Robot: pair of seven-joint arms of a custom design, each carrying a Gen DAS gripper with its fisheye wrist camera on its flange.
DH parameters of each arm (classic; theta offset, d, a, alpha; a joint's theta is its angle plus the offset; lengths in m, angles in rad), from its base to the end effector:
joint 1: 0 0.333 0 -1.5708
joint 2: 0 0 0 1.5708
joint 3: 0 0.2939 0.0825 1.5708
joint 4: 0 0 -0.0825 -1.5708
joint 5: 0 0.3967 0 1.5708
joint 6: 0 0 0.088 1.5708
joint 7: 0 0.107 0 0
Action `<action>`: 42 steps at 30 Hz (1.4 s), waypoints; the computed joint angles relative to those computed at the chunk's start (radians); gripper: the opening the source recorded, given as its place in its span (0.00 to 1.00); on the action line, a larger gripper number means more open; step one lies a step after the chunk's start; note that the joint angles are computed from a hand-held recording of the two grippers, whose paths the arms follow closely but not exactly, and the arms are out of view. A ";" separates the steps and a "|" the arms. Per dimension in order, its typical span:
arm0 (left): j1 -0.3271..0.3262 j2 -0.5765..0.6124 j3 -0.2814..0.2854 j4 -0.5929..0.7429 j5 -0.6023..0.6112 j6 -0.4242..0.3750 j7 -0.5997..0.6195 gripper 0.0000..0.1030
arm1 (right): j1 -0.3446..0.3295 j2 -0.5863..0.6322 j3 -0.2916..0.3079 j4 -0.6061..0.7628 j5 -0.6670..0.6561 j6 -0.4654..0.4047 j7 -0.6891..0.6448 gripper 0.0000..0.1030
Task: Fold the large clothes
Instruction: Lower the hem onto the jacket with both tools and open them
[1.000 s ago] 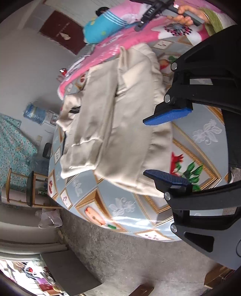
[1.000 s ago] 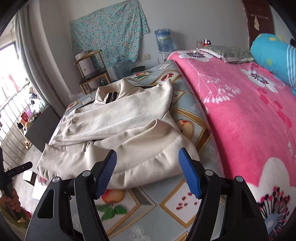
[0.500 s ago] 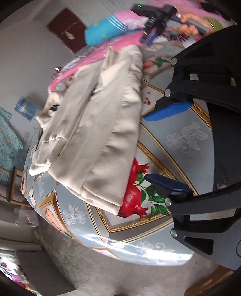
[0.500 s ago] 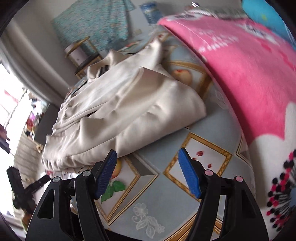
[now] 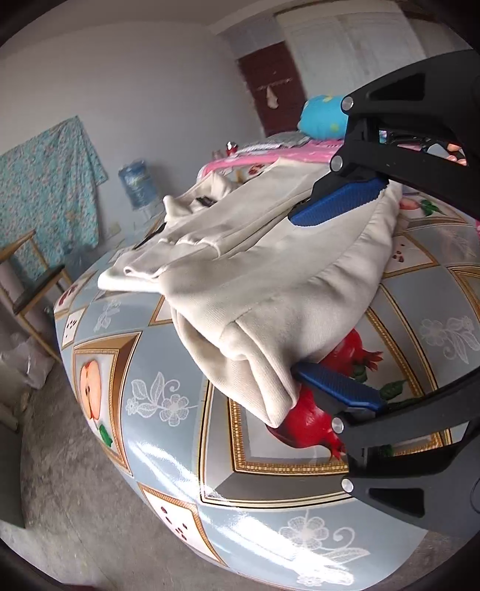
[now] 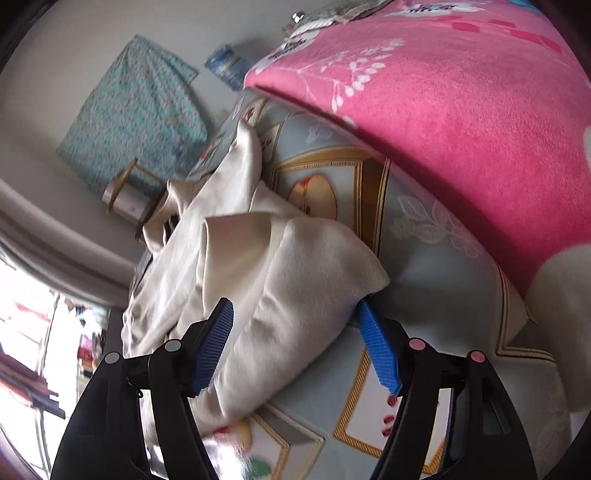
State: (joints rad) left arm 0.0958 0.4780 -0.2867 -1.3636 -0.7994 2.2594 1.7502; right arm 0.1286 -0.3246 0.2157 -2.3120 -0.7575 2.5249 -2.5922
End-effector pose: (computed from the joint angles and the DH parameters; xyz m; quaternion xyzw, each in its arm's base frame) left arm 0.7270 -0.1164 0.4887 0.6598 -0.6051 0.4196 0.1501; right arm 0.4770 0.1844 0.4990 -0.1462 0.9074 -0.1851 0.3478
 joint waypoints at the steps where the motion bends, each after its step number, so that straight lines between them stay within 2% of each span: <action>1: -0.013 -0.005 0.009 -0.003 0.020 0.019 -0.021 0.66 | -0.004 0.004 0.008 0.007 -0.010 -0.021 0.009 0.65; 2: -0.037 -0.021 0.023 -0.023 0.062 0.057 -0.050 0.62 | -0.005 0.018 0.017 0.024 -0.022 -0.052 0.013 0.65; 3: -0.061 -0.027 0.039 -0.029 0.116 0.085 -0.077 0.51 | 0.006 0.039 0.022 0.057 -0.016 -0.114 -0.019 0.61; 4: -0.078 -0.033 0.049 -0.036 0.162 0.107 -0.092 0.40 | 0.020 0.061 0.019 0.089 -0.003 -0.170 -0.059 0.50; 5: -0.093 -0.041 0.056 -0.051 0.206 0.139 -0.092 0.37 | 0.035 0.080 0.015 0.116 0.004 -0.217 -0.095 0.39; 6: -0.104 -0.052 0.056 -0.071 0.243 0.178 -0.074 0.27 | 0.051 0.099 0.005 0.144 0.016 -0.258 -0.151 0.35; 7: -0.114 -0.064 0.057 -0.090 0.280 0.213 -0.050 0.20 | 0.067 0.114 -0.001 0.171 0.021 -0.299 -0.199 0.25; 9: -0.118 -0.091 0.044 -0.131 0.320 0.282 0.028 0.10 | 0.095 0.127 -0.007 0.210 0.011 -0.374 -0.270 0.18; 11: -0.114 -0.147 0.025 -0.206 0.330 0.385 0.136 0.08 | 0.120 0.133 -0.003 0.247 -0.017 -0.447 -0.310 0.15; 14: -0.096 -0.219 -0.006 -0.279 0.275 0.468 0.290 0.08 | 0.151 0.127 0.003 0.285 -0.060 -0.525 -0.333 0.13; 15: -0.085 -0.242 -0.016 -0.292 0.238 0.470 0.347 0.07 | 0.160 0.121 0.003 0.287 -0.065 -0.537 -0.337 0.12; 16: -0.081 -0.256 -0.015 -0.297 0.209 0.457 0.382 0.07 | 0.168 0.112 0.003 0.287 -0.065 -0.541 -0.343 0.07; 18: -0.077 -0.283 -0.002 -0.302 0.161 0.409 0.432 0.07 | 0.181 0.085 0.002 0.272 -0.052 -0.531 -0.350 0.07; 21: -0.062 -0.330 0.036 -0.316 0.081 0.304 0.490 0.07 | 0.200 0.043 0.017 0.251 -0.018 -0.545 -0.375 0.07; 25: -0.049 -0.368 0.105 -0.330 0.058 0.144 0.482 0.08 | 0.220 -0.045 0.028 0.163 0.079 -0.486 -0.366 0.07; 28: -0.045 -0.336 0.140 -0.312 0.121 0.051 0.428 0.11 | 0.224 -0.091 -0.010 0.067 0.209 -0.378 -0.418 0.12; 30: -0.048 -0.303 0.152 -0.297 0.193 0.040 0.357 0.15 | 0.227 -0.145 -0.058 -0.025 0.331 -0.289 -0.458 0.24; 31: -0.047 -0.295 0.158 -0.293 0.232 0.043 0.325 0.19 | 0.223 -0.175 -0.066 -0.058 0.363 -0.262 -0.469 0.35; 32: -0.044 -0.298 0.160 -0.300 0.253 0.057 0.305 0.22 | 0.217 -0.209 -0.063 -0.080 0.383 -0.260 -0.476 0.39; 33: -0.035 -0.305 0.160 -0.308 0.245 0.075 0.304 0.28 | 0.206 -0.230 -0.047 -0.078 0.390 -0.289 -0.482 0.42; 35: -0.014 -0.326 0.155 -0.327 0.190 0.107 0.338 0.41 | 0.174 -0.259 0.009 -0.045 0.374 -0.386 -0.487 0.56; 36: -0.009 -0.344 0.153 -0.343 0.168 0.136 0.362 0.48 | 0.157 -0.266 0.040 -0.018 0.353 -0.434 -0.489 0.58; 38: -0.015 -0.362 0.146 -0.359 0.145 0.181 0.409 0.52 | 0.133 -0.236 0.088 0.055 0.302 -0.498 -0.506 0.63; 40: -0.027 -0.377 0.136 -0.374 0.107 0.196 0.468 0.63 | 0.127 -0.186 0.096 0.099 0.255 -0.467 -0.535 0.68; 42: -0.047 -0.365 0.127 -0.355 0.099 0.162 0.484 0.64 | 0.134 -0.108 0.081 0.142 0.219 -0.365 -0.589 0.74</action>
